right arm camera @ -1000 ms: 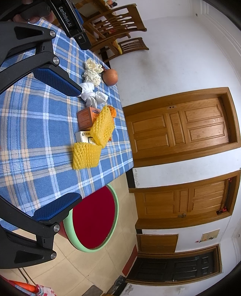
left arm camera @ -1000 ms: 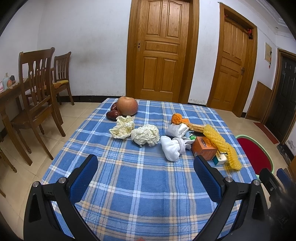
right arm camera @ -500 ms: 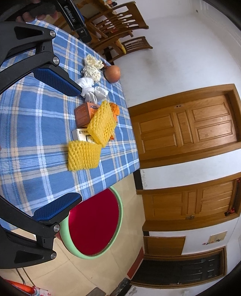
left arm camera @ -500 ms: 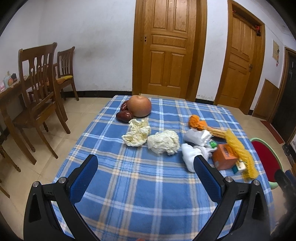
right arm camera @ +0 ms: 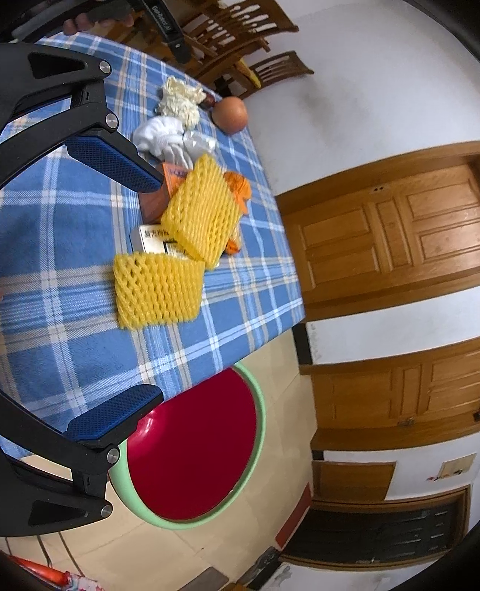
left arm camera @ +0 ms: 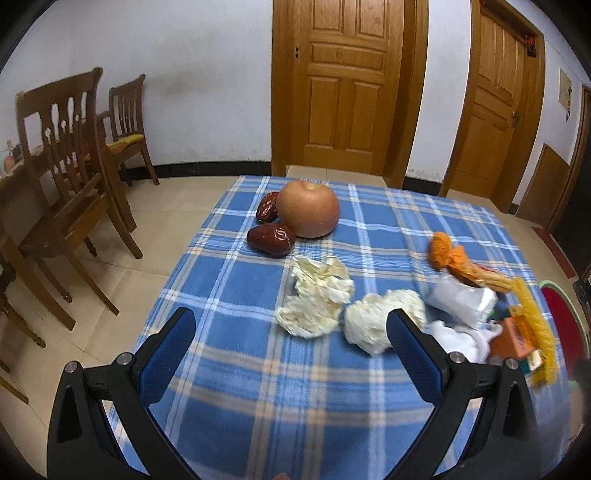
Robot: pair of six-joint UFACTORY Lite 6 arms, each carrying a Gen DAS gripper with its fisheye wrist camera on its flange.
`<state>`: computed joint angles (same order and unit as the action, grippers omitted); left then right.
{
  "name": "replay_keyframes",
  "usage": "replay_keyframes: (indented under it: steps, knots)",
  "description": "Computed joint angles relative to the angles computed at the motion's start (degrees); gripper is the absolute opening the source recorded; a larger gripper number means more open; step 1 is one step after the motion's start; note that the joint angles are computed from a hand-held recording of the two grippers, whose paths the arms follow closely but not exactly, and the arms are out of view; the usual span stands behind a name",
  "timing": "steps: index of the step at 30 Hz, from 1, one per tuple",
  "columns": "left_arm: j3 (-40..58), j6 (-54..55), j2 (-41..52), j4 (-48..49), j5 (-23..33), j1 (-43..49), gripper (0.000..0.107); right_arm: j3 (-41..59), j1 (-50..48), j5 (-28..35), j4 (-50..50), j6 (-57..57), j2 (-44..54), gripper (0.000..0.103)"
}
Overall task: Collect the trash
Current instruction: 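Grasp the crumpled tissue with the left tool while the right tool grasps a yellow foam net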
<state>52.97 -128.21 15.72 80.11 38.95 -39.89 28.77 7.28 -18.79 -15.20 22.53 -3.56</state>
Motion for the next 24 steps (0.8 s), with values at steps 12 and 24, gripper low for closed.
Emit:
replay_keyframes:
  steps: [12, 24]
  knots:
    - [2.6, -7.3, 7.8, 15.0, -17.1, 11.9, 0.080, 10.8, 3.3, 5.2, 17.2, -13.5, 14.4, 0.103]
    - [-0.6, -30.1, 6.6, 37.1, -20.5, 13.6, 0.032, 14.8, 1.6, 4.9, 2.4, -1.9, 20.6, 0.097]
